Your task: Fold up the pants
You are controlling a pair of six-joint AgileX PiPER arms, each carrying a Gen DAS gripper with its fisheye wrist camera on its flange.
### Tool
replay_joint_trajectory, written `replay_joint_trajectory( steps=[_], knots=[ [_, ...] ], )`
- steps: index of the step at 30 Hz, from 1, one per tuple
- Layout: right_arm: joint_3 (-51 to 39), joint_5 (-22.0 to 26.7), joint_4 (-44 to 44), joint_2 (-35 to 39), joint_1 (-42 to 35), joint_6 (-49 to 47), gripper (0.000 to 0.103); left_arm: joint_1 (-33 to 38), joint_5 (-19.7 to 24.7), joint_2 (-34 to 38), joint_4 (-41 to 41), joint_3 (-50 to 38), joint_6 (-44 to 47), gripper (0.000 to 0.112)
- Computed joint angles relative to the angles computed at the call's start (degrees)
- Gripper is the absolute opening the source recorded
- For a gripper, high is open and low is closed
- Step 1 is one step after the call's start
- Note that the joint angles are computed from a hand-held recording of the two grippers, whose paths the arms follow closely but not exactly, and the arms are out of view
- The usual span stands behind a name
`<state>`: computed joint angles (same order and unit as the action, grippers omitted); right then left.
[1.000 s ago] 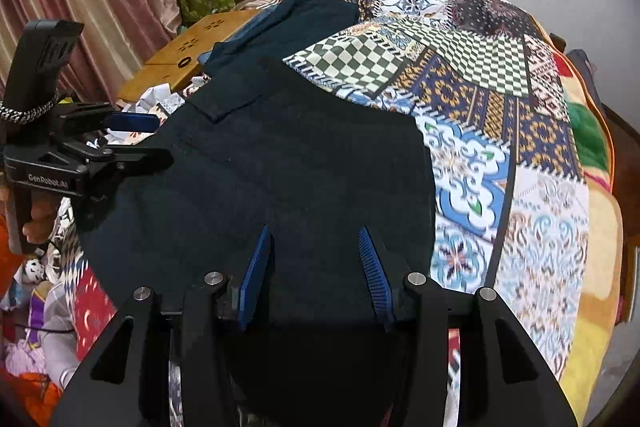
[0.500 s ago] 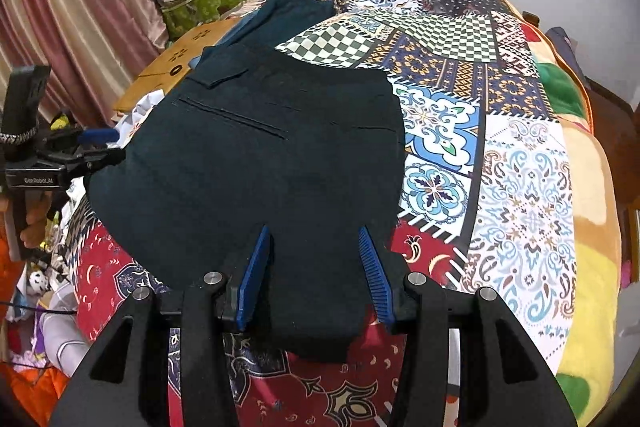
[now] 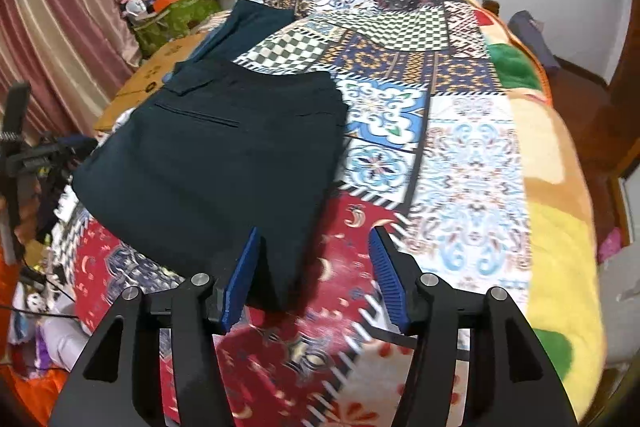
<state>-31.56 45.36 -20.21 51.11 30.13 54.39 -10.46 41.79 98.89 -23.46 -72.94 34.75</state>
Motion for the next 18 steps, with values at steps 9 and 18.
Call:
replay_joint_trajectory(
  steps=[9,18],
  knots=[
    [-2.1,-1.1,1.6,-2.1,-6.6,-4.5,0.060,-6.0,4.7,3.1,-2.2,-9.5,-2.1,0.089],
    [-2.5,-11.9,13.1,5.4,-16.5,-19.2,0.068,-11.8,10.5,12.9,0.9,-20.1,-7.3,0.089]
  ],
)
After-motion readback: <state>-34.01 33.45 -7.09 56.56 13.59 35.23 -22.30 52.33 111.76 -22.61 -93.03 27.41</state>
